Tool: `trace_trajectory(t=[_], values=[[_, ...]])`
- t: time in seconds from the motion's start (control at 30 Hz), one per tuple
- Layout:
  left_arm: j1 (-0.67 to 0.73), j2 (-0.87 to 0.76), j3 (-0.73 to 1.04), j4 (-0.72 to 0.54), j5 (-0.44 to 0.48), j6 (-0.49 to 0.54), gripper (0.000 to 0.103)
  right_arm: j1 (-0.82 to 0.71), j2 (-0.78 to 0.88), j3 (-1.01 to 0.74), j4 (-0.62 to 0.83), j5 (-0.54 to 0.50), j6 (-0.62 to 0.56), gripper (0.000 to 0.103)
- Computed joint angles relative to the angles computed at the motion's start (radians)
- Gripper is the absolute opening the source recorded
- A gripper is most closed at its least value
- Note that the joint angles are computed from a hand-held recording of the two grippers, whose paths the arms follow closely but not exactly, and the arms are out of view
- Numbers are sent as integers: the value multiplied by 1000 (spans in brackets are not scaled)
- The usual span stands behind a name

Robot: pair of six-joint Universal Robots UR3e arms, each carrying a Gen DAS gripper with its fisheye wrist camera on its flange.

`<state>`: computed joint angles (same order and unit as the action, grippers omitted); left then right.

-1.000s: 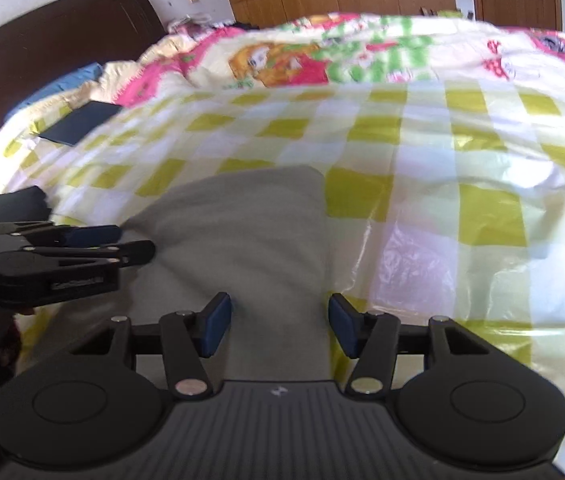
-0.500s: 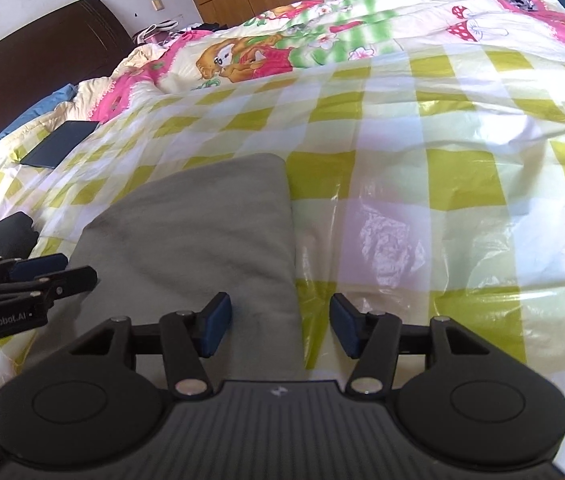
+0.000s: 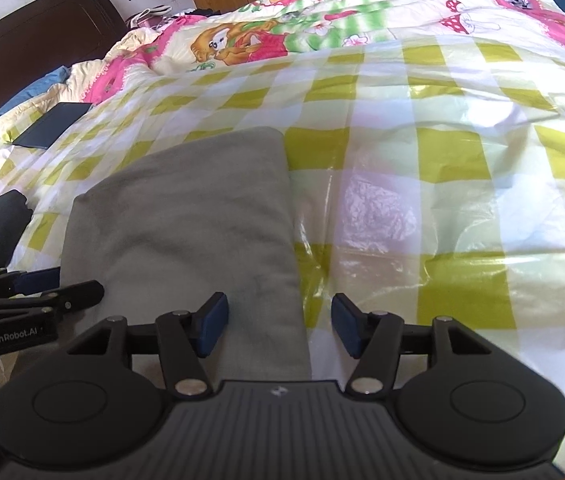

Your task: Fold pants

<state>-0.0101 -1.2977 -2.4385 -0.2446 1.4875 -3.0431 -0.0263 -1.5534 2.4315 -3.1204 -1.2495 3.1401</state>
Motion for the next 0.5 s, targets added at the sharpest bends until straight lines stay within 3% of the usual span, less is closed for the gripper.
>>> trace_trajectory(t=[0.23, 0.37, 0.5], values=[[47, 165, -59, -86, -76, 22, 63, 16, -72, 17, 7, -35, 59, 58], [75, 200, -91, -102, -127, 28, 63, 51, 16, -18, -47, -69, 84, 59], [54, 145, -93, -50, -114, 20, 66, 51, 88, -2, -124, -53, 88, 61]])
